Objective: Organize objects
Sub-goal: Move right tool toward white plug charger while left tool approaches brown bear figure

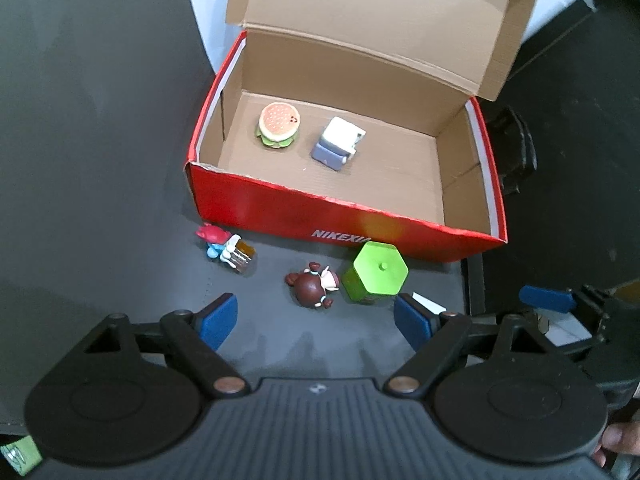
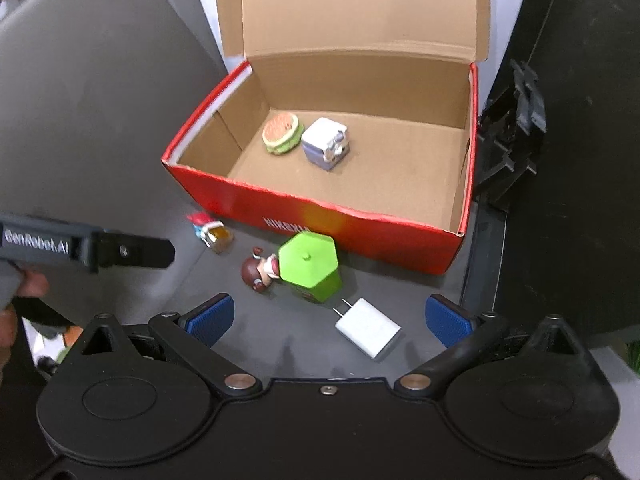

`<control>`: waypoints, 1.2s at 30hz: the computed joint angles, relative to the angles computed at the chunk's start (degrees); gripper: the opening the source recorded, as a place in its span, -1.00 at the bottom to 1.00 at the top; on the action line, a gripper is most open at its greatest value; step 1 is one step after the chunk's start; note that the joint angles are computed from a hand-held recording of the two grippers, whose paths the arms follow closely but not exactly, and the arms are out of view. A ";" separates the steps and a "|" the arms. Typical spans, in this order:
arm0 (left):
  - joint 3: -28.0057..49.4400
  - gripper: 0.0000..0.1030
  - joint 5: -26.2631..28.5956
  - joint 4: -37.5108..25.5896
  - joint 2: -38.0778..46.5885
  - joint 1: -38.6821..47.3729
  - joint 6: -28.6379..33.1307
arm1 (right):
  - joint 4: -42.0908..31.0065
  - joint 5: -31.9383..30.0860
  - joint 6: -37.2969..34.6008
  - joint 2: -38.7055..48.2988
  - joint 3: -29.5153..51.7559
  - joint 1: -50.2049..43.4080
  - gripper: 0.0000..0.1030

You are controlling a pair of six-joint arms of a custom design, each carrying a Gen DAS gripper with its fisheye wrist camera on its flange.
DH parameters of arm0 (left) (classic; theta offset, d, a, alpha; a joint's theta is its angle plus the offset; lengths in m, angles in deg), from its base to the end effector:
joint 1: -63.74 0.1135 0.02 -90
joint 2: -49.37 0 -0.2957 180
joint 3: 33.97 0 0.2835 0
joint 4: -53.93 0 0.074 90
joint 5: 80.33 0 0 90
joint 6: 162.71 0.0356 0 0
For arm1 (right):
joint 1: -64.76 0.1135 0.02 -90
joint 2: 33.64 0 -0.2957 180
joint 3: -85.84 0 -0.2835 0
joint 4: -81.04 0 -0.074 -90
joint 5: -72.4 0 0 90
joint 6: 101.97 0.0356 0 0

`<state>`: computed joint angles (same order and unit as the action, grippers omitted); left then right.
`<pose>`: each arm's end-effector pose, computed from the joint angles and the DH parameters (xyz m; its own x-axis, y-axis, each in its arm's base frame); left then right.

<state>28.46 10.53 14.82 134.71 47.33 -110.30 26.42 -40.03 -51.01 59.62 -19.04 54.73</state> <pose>0.2958 -0.0877 0.2011 -0.8477 -0.3862 -0.3637 -0.2876 0.9106 -0.2967 0.3351 -0.0455 0.2184 -0.7617 -0.4565 -0.4597 -0.5538 0.8270 0.0964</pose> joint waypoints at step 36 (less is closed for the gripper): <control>5.54 0.32 0.96 9.97 21.03 -0.54 -11.99 | 4.87 12.69 -10.55 12.97 4.42 7.93 0.61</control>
